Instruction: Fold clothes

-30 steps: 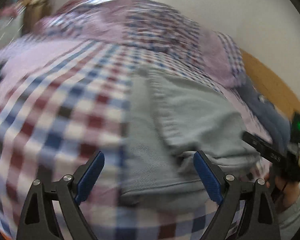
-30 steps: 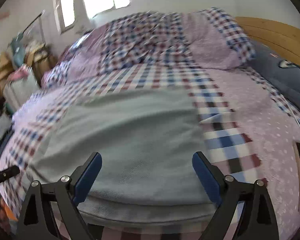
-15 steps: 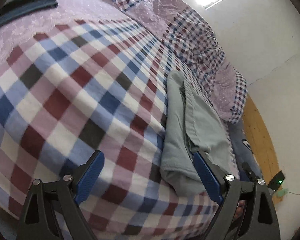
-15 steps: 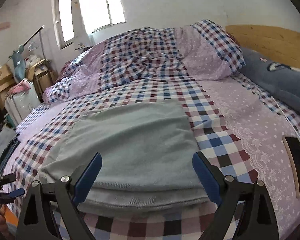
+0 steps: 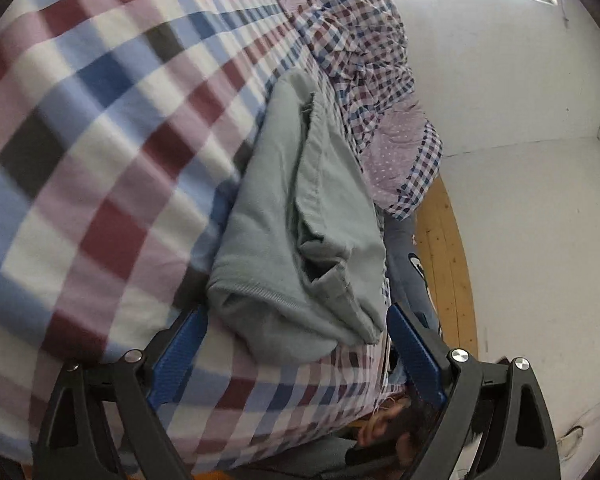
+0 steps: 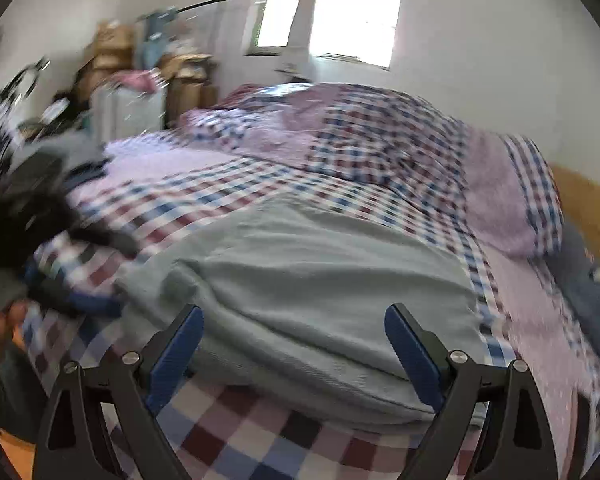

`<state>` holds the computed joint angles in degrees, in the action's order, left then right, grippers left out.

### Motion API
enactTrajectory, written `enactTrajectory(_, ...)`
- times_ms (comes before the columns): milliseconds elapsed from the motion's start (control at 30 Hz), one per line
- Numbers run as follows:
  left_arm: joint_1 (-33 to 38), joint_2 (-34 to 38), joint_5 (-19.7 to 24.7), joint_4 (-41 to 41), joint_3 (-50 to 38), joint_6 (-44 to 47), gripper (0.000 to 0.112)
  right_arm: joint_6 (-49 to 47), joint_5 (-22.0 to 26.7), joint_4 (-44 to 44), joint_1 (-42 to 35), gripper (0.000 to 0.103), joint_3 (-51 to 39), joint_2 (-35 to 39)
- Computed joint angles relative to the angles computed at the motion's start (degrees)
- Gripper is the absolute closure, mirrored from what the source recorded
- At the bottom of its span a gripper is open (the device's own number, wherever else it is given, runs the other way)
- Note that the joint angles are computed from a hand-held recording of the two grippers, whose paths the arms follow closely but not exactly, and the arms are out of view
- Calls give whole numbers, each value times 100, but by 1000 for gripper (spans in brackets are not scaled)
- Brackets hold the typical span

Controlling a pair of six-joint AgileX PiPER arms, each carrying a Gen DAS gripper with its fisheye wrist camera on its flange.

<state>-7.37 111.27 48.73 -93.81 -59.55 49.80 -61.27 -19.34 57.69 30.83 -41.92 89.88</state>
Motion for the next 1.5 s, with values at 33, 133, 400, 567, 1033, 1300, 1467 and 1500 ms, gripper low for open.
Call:
enactTrajectory(33, -18, 32, -13, 38, -76, -73, 19, -151, -109, 7, 141, 9, 23, 50)
enactTrajectory(133, -41, 139, 65, 42, -279, -208, 19, -720, -1054, 198, 774, 9, 103, 346)
enactTrajectory(400, 382, 494, 1263, -387, -764, -322, 19, -1437, -1414, 192, 1303, 9, -282, 1102)
enactTrajectory(567, 377, 703, 1678, -459, -1281, -433, 19, -2010, -2250, 569, 1631, 9, -839, 1901)
enactTrajectory(1033, 398, 1049, 1847, -129, -1889, -763, 19, -3268, -1225, 1570, 1033, 58, -2339, 2609)
enactTrajectory(1300, 210, 1475, 1262, 836, -2914, -1630, 19, -2596, -815, 1147, 770, 66, -2052, 2017)
enactTrajectory(1467, -109, 2615, 1511, 2111, -5310, -2876, 19, -2250, -670, 873, 693, 68, -1861, 1793)
enactTrajectory(1500, -176, 2906, 1631, 2351, -5883, -3174, 19, -2157, -648, 790, 682, 68, -1804, 1742)
